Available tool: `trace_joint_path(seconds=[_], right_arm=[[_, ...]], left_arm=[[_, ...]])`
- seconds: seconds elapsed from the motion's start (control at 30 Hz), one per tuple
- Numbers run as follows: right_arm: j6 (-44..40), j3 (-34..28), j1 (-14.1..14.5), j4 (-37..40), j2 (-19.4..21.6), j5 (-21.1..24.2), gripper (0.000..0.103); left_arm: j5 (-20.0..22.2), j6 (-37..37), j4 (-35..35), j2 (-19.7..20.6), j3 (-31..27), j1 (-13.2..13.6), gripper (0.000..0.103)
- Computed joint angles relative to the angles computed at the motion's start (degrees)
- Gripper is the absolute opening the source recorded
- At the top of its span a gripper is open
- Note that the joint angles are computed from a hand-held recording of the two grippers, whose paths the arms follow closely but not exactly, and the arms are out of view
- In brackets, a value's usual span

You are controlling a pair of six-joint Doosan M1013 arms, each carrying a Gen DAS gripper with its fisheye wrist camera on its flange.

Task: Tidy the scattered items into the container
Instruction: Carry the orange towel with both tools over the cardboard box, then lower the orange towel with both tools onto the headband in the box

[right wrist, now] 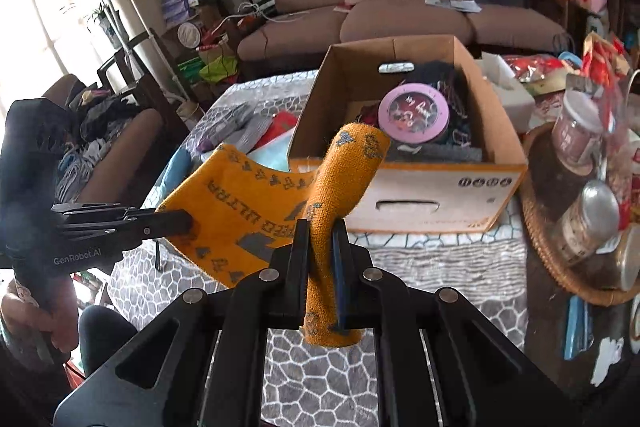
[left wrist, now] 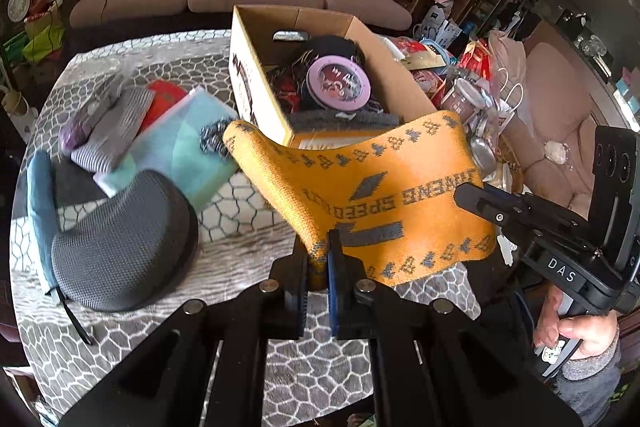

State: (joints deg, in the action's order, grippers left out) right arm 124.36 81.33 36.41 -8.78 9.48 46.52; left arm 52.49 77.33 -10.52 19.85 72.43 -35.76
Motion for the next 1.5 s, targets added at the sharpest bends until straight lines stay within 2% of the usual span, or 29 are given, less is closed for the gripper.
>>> trace_joint_path(seconds=[0.37,0.7,0.93,1.2,1.5], right_arm=[[-2.4,-4.4,-3.9,0.3,1.8,1.1,0.01],[-5.7,-10.0,-8.0,2.0,5.5,2.7,0.01],[-7.4,-12.9,-10.8,4.3,8.8,2.9,0.01],[-8.7,-12.8,-13.1,7.7,11.8,3.1,0.01],[-8.9,-11.6,-13.9,8.3,12.6,2.8,0.01]], left_arm=[[3.5,0.6,1.8,5.6,-10.4,-0.7,0.008],[9.1,-0.1,2.4,14.3,-24.8,-0.5,0.008],[12.0,-1.5,4.1,19.3,-31.8,-0.3,0.008],[13.0,-2.3,4.6,22.3,-33.8,0.1,0.008],[13.9,-2.4,4.8,23.5,-34.5,0.2,0.008]])
